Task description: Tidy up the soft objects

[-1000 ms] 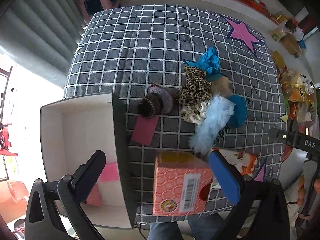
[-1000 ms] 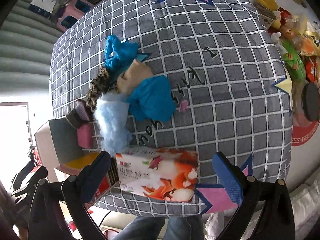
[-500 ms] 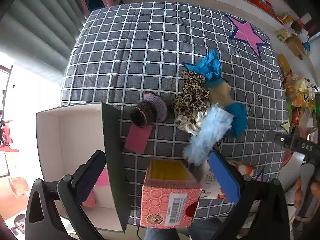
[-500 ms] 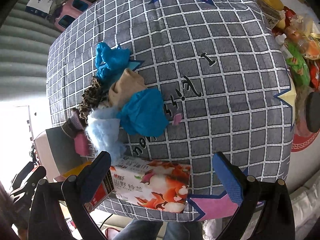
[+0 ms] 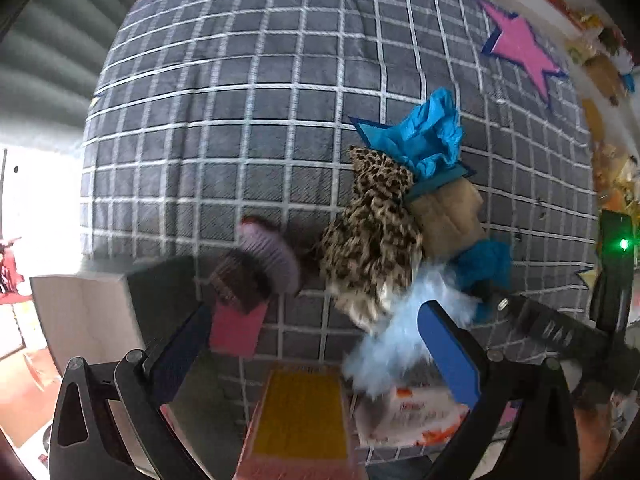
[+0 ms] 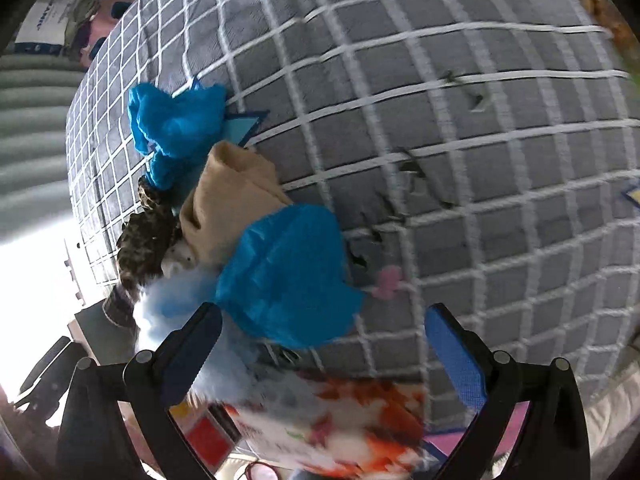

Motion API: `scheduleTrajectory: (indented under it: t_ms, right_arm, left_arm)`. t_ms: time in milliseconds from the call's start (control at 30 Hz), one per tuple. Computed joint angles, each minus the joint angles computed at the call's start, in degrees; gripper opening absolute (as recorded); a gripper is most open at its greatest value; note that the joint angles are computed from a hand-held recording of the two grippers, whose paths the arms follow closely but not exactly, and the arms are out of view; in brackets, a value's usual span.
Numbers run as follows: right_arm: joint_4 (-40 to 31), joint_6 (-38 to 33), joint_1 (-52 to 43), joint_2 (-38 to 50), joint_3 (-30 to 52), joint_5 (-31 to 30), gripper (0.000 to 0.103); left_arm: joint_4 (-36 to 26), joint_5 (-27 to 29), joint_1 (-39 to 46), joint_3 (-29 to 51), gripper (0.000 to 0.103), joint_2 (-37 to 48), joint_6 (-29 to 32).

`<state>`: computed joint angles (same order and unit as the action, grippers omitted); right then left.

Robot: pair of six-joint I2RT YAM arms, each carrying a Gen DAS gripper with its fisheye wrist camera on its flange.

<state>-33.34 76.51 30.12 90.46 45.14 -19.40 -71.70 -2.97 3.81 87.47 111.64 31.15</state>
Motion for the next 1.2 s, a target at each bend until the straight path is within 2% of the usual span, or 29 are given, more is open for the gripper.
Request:
scheduleTrajectory:
  t_ms: [100, 133, 167, 200, 233, 267, 300, 367, 433, 533, 700, 800, 867, 967, 1033, 1100, 1200]
  right_arm:
    - [3.0, -1.41, 1.34, 4.06, -0.11, -1.04, 0.102]
    - [3.55, -1.37, 1.82, 4.36, -0.48, -1.34, 0.097]
    - [4.54, -1.48, 2.37, 4.18, -1.27, -1.64, 0.088]
    - [3.7, -2.21, 3.01, 3.89, -1.19, -1.01, 0.071]
    - [3.62, -3.13, 3.33, 2.96, -1.54, -0.44, 0.062]
    - [5.52, -3.21, 3.34, 1.81, -2.85, -0.99, 0.041]
    - [7.28, -3.12, 3.03, 0.4, -4.33, -1.88, 0.032]
    - [6.52, -4.22, 2.74, -1.98, -5.2, -1.2, 0.027]
    - [5.36, -5.07, 2.42, -5.96, -6.41, 0.29, 0.025]
    - [3.12, -5.09, 1.28, -12.86, -8.89, 1.85, 0.025]
    - [-4.98, -4.9, -0.34, -21.6, -8.93, 4.84, 0.025]
    - [-8.43, -2.75, 1.35, -25.21, -8.53, 6.45, 0.025]
    - [-10.12, -2.01, 2.09, -26.65, -7.98, 7.19, 0.025]
    - [-13.86, -1.67, 4.14, -28.9, -6.6, 9.22, 0.025]
    - [-15.72, -0.64, 6.1, -30.21, -5.68, 10.47, 0.025]
    - [-18.18, 1.12, 9.15, -30.49, -3.81, 12.3, 0.025]
    - [-20.84, 5.09, 13.88, -31.44, -1.8, 14.26, 0.025]
  left_arm:
    - [2.29, -1.01, -3.31, -0.78, 0.103, 3.55, -2.23]
    - [3.21, -1.63, -4.31, -1.03, 0.102, 4.77, -2.79]
    - [4.46, -2.63, -5.28, -1.45, 0.101, 5.71, -3.27]
    - [5.47, -3.42, -5.84, -1.83, 0.097, 6.19, -3.55]
    - [6.38, -4.19, -6.45, -2.09, 0.094, 6.98, -3.77]
    - [6.83, -4.53, -6.86, -2.12, 0.092, 7.89, -3.95]
    - [7.01, -4.61, -7.12, -1.97, 0.087, 8.66, -4.08]
    - [7.12, -4.68, -7.49, -1.87, 0.071, 9.71, -3.77]
    - [5.7, -3.99, -7.48, -0.84, 0.036, 10.98, -3.63]
    - [3.95, -0.23, -6.28, 0.21, 0.025, 10.81, -3.01]
    - [3.91, 7.62, -2.66, 0.15, 0.024, 3.71, 0.1]
    - [-0.27, 14.7, 0.92, 3.68, 0.024, 1.09, 3.31]
    - [-3.08, 16.86, 2.58, 6.38, 0.024, 0.21, 4.51]
    - [-5.91, 17.17, 5.03, 8.98, 0.024, -1.53, 7.98]
    - [-6.01, 17.39, 5.16, 7.06, 0.024, -4.21, 9.88]
    - [-7.17, 17.28, 5.8, 4.59, 0.024, -8.15, 13.88]
    - [-7.8, 17.89, 7.15, -3.27, 0.024, -16.29, 19.84]
